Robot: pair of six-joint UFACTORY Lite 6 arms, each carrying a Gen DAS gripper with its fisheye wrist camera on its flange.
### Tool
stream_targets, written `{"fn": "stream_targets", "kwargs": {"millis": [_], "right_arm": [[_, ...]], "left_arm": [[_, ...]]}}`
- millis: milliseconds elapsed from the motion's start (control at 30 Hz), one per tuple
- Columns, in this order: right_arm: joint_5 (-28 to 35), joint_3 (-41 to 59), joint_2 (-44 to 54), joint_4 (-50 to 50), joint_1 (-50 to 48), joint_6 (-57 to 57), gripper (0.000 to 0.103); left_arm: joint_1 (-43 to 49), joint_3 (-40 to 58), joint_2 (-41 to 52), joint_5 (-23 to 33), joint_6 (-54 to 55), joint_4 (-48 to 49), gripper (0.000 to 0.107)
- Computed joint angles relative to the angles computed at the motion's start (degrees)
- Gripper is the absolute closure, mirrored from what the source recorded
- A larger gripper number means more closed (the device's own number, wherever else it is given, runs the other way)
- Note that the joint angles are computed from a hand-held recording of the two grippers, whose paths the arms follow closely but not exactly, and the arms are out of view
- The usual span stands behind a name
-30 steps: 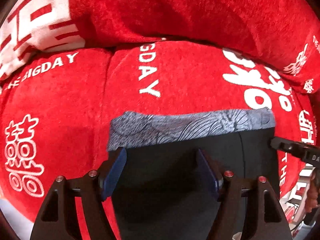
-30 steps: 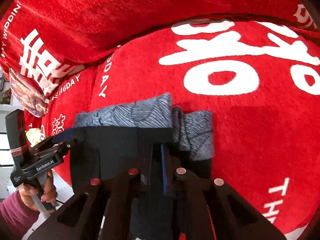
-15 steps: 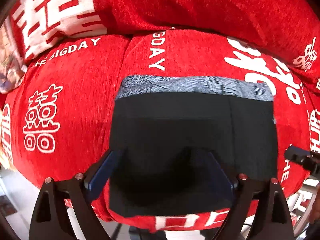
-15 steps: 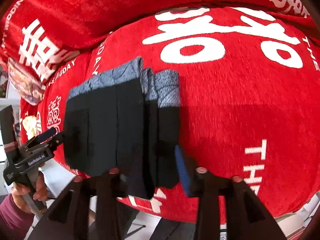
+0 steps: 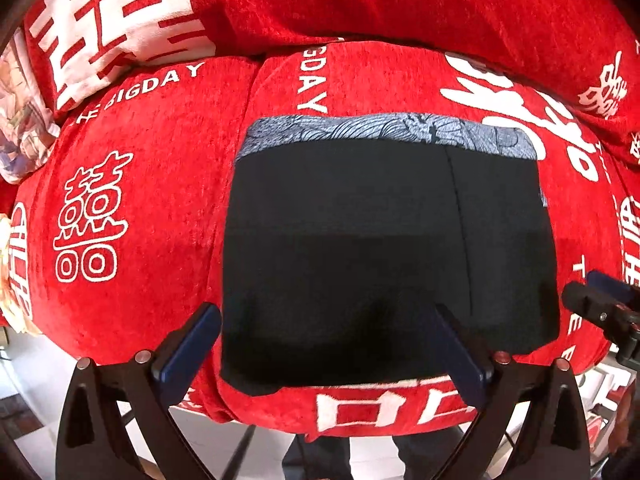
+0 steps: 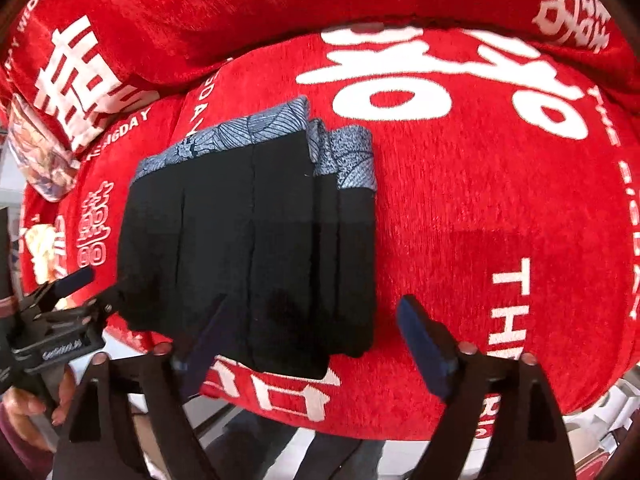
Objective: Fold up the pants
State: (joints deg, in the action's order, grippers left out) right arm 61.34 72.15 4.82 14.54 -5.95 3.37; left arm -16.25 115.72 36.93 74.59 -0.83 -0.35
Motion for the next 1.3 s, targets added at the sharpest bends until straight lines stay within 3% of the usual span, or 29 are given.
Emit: {"fn": "stream_targets", "kwargs": {"millis": [67,233,700,1100,1300], "right_arm": [[-0.6,0.1,-0.8,-2.7,2.6,3.7,0.000],[-0.1,1.6,-2.1,-7.0,7.2,10.7,0.000],[13.2,9.4,-4.1,-10.0,13.8,23.0,0.000],[24.1,18.4,-6.9,-12.1,20.1,30.0,0.000],[27.5,22.0,-6.7,-13.3,23.0,32.8,0.000]], "left_arm": [[0.7,-1.3,-1.2,0.1,0.4,-0.3,0.004],[2.7,-4.2,-4.7,0.5,2.4,-0.4,0.004],[7.1,-1.8,-10.4,8.6,7.0,-1.1,0.004],[8.4,12.6,-9.4,20.7,9.7,-2.2,0.004],[9.4,16.2,-9.2,23.6,11.1,-2.6,0.004]]}}
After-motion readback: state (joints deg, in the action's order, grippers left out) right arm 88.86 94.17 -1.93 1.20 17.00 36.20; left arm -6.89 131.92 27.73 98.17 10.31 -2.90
